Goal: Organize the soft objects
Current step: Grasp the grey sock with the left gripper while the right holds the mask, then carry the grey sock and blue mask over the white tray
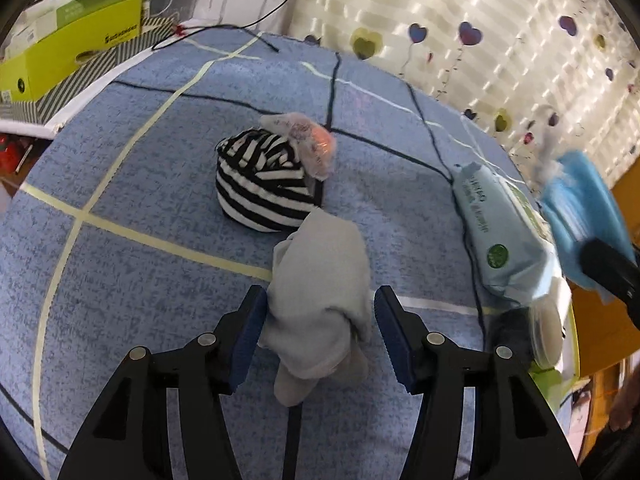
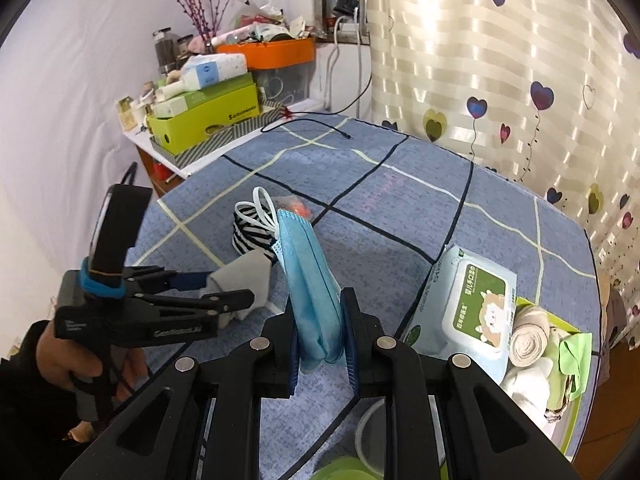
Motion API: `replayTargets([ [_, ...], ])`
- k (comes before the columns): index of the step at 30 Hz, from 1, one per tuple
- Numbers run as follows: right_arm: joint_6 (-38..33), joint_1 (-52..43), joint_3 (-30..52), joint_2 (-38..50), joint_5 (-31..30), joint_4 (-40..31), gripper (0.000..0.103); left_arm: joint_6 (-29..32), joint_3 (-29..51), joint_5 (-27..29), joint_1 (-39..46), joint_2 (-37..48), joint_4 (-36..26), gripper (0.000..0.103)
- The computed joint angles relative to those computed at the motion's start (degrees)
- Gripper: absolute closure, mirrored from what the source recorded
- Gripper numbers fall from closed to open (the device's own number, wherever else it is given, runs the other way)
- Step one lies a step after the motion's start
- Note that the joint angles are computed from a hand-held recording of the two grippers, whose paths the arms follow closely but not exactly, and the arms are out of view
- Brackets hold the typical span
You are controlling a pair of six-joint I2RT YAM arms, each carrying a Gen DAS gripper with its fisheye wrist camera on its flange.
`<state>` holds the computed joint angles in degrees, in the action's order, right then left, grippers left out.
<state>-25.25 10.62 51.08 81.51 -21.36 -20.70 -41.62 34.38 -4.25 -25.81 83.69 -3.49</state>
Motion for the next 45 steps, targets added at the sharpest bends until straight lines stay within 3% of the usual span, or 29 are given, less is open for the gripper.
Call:
replayTargets([
  [3,0.01,-1.03,-0.81,-0.91,-0.88,-0.10,0.085,-1.05,0.61,-1.10,-0.30,0.97,-0.82,0.046],
  [7,0.17,-2.18,-2.33,-2.64,-1.86,-0.17,0.085,-2.10,0.39,-3.18,-2.55,0.15,-1.27,0.062],
  [9,0.25,-2.89,-3.30,-3.68,-2.38,-0.21,0.085,-2.61,-0.46,-4.51,-3.86,-1.83,-1.54,0.063],
  [20,1.46,-7.44,-8.47,-10.35,-5.60,-1.30,0.085,-6.07,-2.54,-10.72,-11.59,-15.87,-8.35,0.063],
  [25,0.48,-9.72,-10.66,-13.37,-7.11,-2.93,0.085,-8.80,-2.02,-14.11,-15.54,-18.20,-10.60,0.063],
  [36,-2.21,-16.05,-12.76,-19.71,-10.77,-7.13,0.085,-11.65,1.67,-20.25,-24.36,-18.18,-13.82,0.063],
  [45,-5.17,-21.56,-13.01,-21.02,-13.96,-9.58,0.085,-11.48,5.02,-21.37,-27.17,-15.14,-14.15,0.063],
])
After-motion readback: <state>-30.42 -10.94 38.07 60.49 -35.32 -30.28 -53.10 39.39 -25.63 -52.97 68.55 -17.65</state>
